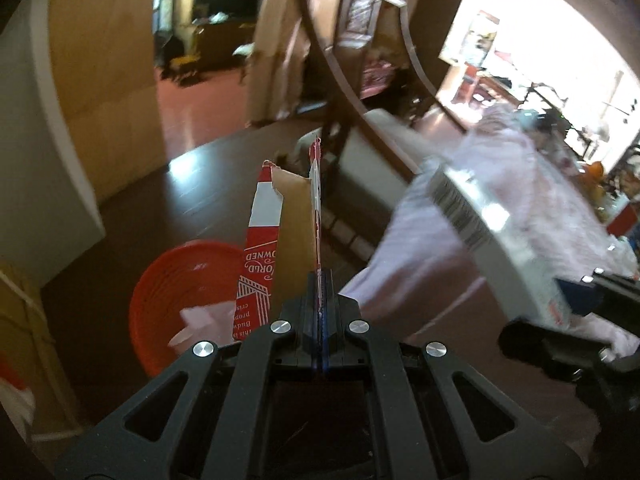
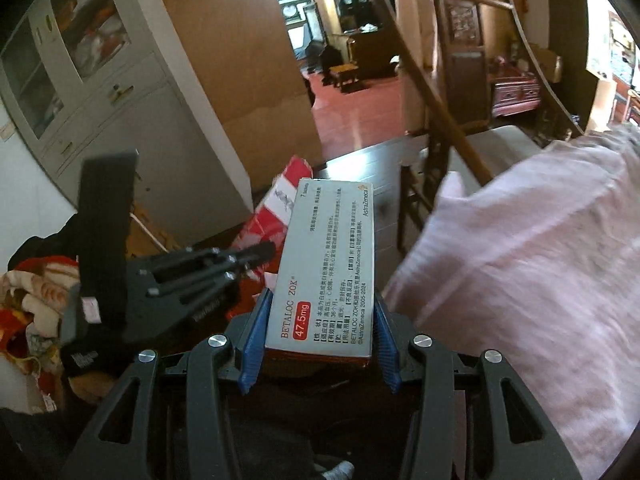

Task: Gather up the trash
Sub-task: 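Carry the carton and medicine box over the red wastebasket with both grippers, then open both grippers to drop the carton and box into the basket, then swing both open tools back toward the table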

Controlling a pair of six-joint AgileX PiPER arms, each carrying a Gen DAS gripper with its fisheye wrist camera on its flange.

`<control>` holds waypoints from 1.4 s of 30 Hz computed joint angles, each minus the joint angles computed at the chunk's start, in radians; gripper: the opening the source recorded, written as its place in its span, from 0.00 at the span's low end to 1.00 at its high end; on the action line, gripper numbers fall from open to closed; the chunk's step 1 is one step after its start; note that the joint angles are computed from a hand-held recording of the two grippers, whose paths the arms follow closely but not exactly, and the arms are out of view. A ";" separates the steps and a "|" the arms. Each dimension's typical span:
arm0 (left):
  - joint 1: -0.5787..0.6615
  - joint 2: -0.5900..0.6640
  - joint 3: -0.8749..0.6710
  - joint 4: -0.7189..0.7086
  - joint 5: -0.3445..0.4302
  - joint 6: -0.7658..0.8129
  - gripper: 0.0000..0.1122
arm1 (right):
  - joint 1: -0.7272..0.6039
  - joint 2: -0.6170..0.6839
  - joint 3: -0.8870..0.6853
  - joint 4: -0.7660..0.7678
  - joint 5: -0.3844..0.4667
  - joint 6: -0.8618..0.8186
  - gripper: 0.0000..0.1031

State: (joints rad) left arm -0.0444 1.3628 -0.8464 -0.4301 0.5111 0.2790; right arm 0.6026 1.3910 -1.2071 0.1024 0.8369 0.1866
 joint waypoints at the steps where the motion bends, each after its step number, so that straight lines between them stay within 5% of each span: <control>1: 0.021 0.022 0.003 0.010 -0.005 -0.006 0.02 | -0.004 0.033 -0.015 0.022 -0.009 -0.018 0.46; 15: 0.219 0.234 -0.031 0.111 -0.034 -0.041 0.02 | 0.006 0.441 -0.215 0.242 -0.012 -0.198 0.46; 25: 0.237 0.328 -0.056 0.228 -0.052 -0.126 0.02 | -0.012 0.629 -0.302 0.425 -0.025 -0.346 0.48; 29: 0.238 0.343 -0.063 0.270 -0.053 -0.165 0.13 | -0.057 0.674 -0.319 0.522 -0.002 -0.411 0.58; 32: 0.212 0.331 -0.055 0.363 -0.067 -0.244 0.44 | -0.068 0.672 -0.306 0.546 -0.001 -0.417 0.59; 42: 0.184 0.276 -0.068 0.447 -0.023 -0.356 0.52 | -0.113 0.567 -0.244 0.544 -0.001 -0.436 0.65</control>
State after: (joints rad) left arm 0.1394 1.6391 -0.9145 0.0166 0.4882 -0.0766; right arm 0.4897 1.9581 -1.4515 0.6463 0.8362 -0.2492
